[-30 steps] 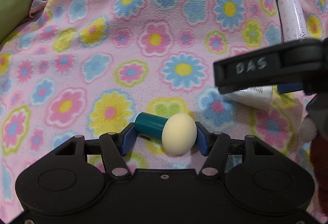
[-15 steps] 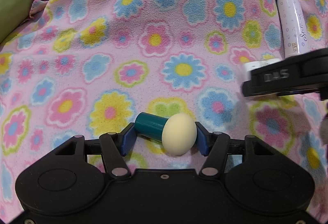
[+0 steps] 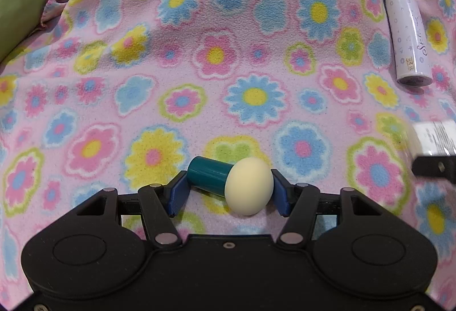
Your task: Organize soft objects
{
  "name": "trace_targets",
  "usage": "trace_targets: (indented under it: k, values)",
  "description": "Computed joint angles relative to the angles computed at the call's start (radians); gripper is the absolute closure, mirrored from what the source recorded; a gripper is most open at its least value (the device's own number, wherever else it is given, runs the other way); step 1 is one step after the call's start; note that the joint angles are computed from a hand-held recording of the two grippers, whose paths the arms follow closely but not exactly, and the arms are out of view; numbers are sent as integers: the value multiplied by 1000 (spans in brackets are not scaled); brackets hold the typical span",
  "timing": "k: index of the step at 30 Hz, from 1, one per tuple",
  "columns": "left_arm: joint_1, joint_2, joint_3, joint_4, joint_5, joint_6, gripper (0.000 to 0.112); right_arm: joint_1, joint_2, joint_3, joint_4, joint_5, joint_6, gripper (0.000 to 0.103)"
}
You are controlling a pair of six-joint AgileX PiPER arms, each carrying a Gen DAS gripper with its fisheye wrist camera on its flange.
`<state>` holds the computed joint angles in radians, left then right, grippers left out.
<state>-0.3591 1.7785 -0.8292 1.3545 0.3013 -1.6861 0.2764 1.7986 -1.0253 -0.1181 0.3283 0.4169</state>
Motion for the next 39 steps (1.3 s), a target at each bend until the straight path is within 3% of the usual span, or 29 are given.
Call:
trace_targets:
  k: [11, 18, 25, 39]
  values:
    - [-2, 5, -15, -79, 10, 76, 55, -22, -105, 140, 281, -85, -307, 46]
    - [-9, 9, -16, -73, 14, 60, 56, -71, -132, 182, 588, -85, -613, 45]
    - [24, -3, -30, -245, -23, 217, 57, -114, -168, 221, 812, -72, -836, 45]
    - [-24, -76, -25, -507, 12, 435, 57, -140, -187, 240, 981, -47, -1002, 45]
